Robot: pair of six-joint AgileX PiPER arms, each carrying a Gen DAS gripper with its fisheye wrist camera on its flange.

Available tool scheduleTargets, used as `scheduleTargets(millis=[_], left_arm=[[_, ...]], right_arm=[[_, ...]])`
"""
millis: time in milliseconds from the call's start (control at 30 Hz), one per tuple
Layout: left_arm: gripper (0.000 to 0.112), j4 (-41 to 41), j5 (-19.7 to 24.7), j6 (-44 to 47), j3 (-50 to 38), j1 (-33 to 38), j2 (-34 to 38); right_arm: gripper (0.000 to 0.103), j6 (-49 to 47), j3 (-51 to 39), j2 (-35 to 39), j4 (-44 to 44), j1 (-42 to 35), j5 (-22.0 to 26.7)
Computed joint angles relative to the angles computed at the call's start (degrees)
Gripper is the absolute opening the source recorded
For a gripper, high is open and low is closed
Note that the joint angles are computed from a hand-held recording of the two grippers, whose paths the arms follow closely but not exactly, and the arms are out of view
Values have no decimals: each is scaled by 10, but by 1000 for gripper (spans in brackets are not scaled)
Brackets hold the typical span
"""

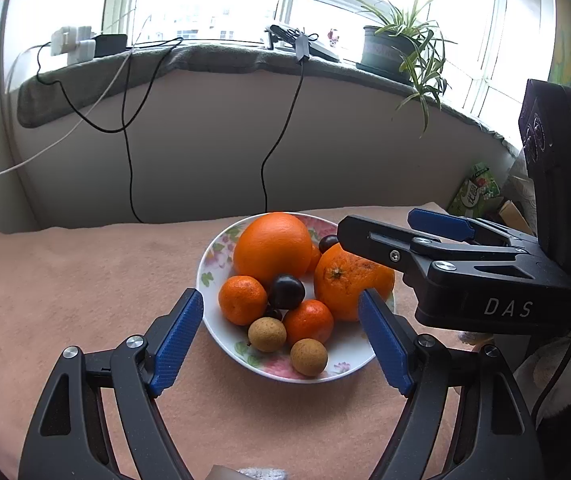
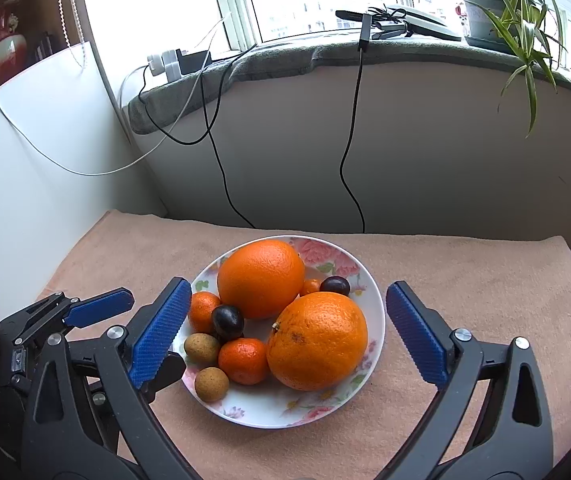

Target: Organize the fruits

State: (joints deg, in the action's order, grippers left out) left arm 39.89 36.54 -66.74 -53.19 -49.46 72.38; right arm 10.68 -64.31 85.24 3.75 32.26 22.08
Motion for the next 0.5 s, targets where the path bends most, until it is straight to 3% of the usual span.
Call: scheduleTargets(millis=[233, 500], left_arm=[[80, 19, 18, -23, 7, -19, -16], [80, 40, 47, -50, 21, -45, -44]], right_arm=[[101, 14, 20, -22, 0, 1, -3], [102, 95, 43, -57, -71, 21, -1]])
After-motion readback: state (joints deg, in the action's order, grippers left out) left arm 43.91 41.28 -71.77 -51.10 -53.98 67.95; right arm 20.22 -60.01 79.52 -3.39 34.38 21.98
